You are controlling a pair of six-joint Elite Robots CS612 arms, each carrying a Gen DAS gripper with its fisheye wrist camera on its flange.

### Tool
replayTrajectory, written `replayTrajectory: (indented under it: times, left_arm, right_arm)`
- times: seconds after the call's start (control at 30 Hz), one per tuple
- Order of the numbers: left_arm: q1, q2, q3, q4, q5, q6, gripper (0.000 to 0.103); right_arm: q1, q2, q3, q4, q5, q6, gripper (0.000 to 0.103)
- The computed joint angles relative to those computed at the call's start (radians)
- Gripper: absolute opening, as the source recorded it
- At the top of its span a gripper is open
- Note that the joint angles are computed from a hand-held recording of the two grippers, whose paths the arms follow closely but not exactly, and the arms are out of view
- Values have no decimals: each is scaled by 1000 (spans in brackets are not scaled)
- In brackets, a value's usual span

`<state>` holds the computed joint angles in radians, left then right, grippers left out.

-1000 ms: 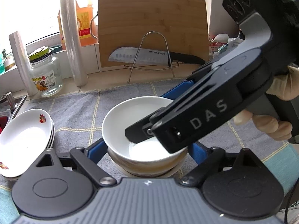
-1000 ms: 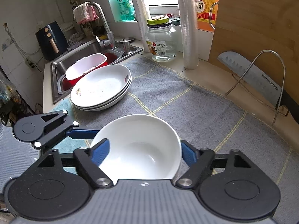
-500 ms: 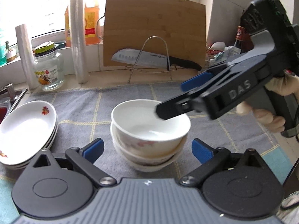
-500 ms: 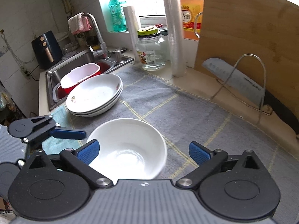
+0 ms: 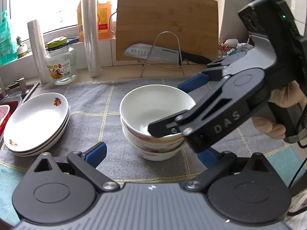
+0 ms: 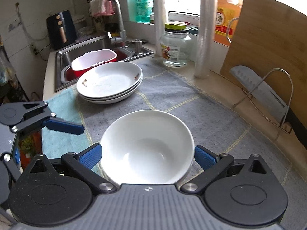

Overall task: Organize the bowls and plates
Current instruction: 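Withdraw the right gripper and bring both grippers to the bowl stack's sides, then grasp the three-bowl stack from opposite sides with both grippers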

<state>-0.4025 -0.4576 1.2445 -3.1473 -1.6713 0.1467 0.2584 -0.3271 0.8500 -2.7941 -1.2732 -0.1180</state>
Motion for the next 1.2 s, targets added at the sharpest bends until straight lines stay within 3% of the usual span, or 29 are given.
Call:
replayTrajectory:
  times: [0.2, 0.4, 0.5, 0.67, 0.77, 0.83, 1.0, 1.2]
  left_arm:
    - [10, 0, -8, 12, -22, 18, 100]
    - [45, 34, -72, 108, -146, 155, 102]
    - [64, 68, -142, 217, -197, 253, 102]
    - [98, 136, -299, 440, -306, 472, 102]
    - [104, 165, -376, 572, -328, 590, 102]
    - [106, 179, -414, 650, -348, 641, 102]
    - [105, 186, -410, 615, -360, 725, 103]
    - [105, 197, -410, 569, -384, 692, 103]
  right_arm:
    - [-17, -35, 72, -78, 11, -4, 103]
    - [-30, -79, 170, -109, 18, 0, 103]
    - [-18, -89, 192, -76, -55, 12, 103]
    - [19, -55, 138, 29, -203, 129, 103]
    - [40, -30, 94, 90, -289, 181, 103]
    - [47, -19, 80, 117, -311, 215, 103]
    - [58, -13, 74, 153, -331, 246, 103]
    - [55, -14, 100, 84, -307, 231, 103]
